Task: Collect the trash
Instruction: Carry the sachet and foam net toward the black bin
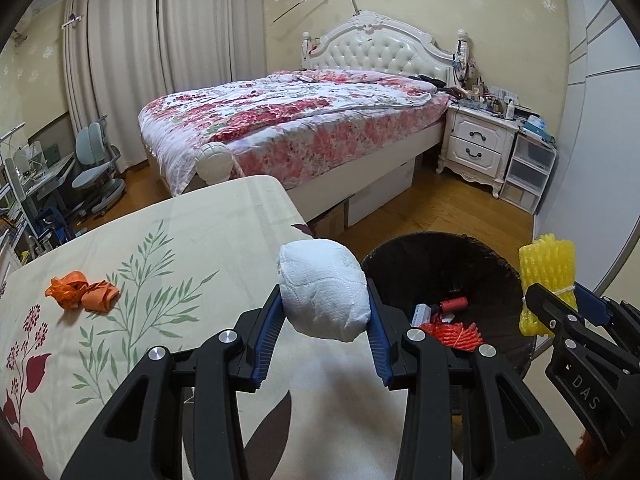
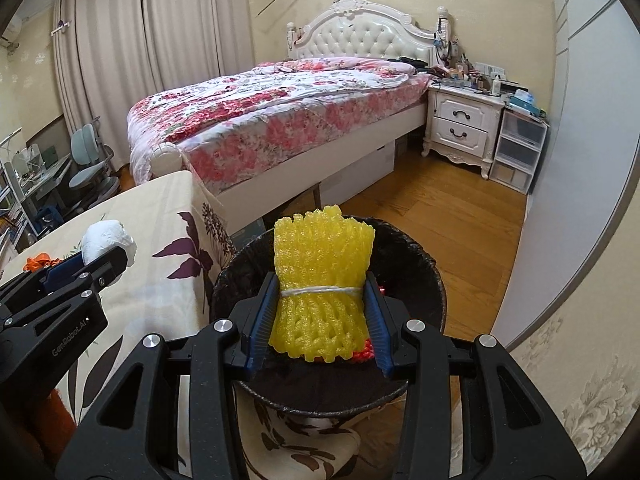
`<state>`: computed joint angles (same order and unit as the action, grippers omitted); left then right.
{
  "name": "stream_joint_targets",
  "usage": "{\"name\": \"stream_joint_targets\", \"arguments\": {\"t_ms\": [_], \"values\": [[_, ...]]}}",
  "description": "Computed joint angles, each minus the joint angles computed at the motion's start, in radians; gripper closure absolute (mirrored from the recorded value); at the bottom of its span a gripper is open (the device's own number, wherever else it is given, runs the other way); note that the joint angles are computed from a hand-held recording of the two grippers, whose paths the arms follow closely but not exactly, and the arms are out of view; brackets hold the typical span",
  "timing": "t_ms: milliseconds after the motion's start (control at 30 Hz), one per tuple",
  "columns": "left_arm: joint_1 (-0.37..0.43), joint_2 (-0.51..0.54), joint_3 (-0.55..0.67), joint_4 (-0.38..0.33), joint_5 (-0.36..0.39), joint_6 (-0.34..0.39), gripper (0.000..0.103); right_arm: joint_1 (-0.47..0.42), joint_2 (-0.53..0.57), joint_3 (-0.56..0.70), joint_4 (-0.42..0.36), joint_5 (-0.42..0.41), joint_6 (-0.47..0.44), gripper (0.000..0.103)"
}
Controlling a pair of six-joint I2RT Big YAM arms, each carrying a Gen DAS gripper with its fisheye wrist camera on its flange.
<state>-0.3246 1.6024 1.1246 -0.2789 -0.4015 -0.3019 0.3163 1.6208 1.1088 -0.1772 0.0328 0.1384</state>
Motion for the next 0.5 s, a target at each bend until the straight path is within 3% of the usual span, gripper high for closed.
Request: {"name": "stream_joint_targets", "arguments": {"t_ms": [500], "values": [[-0.008, 0.144, 0.157, -0.059, 0.017, 0.017, 0.061, -0.046, 0.095, 0.090, -0.023, -0.019, 0.014, 0.062]]}}
